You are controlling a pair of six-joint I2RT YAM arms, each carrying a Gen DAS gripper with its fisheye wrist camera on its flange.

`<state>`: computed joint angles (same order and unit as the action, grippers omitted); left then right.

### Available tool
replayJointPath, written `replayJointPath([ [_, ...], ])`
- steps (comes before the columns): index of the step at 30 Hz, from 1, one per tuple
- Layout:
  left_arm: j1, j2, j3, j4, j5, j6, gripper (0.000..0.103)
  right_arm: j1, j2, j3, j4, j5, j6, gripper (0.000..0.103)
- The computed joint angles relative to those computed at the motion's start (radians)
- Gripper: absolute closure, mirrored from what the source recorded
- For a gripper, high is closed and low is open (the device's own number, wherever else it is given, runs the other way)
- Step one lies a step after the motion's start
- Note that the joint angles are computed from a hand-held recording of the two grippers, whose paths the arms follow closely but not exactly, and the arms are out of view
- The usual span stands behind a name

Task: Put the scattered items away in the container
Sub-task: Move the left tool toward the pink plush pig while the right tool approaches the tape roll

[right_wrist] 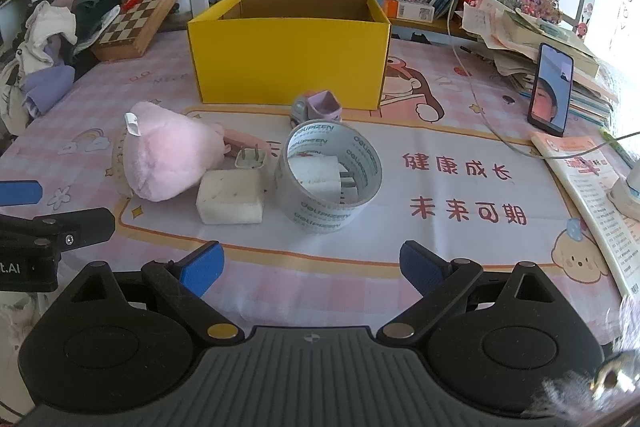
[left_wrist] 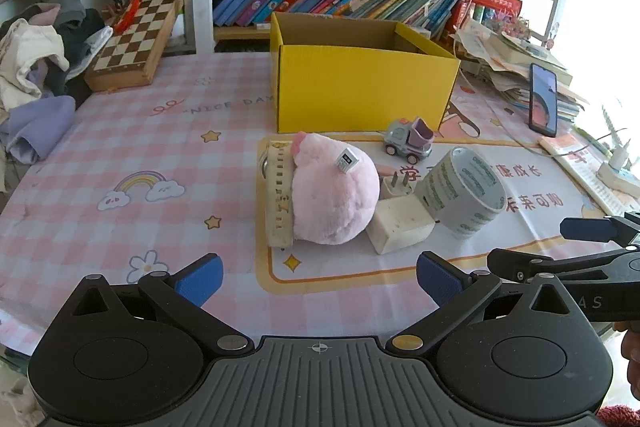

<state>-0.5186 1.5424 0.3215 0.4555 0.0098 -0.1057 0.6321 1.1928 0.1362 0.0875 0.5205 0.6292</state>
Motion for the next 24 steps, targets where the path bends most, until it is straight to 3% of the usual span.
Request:
replayJointPath([
  [20,-0.013,0.102,0.059,0.093,-0.021,0.032,0.000,-0.176,0.149,0.048,0.145,-0.124,-0.169,0.007],
  [24,-0.022,0.122,0.067,0.122,-0.027,0.052,0.005,-0.205,0.176,0.061,0.159,-0.144,-0.194,0.007],
])
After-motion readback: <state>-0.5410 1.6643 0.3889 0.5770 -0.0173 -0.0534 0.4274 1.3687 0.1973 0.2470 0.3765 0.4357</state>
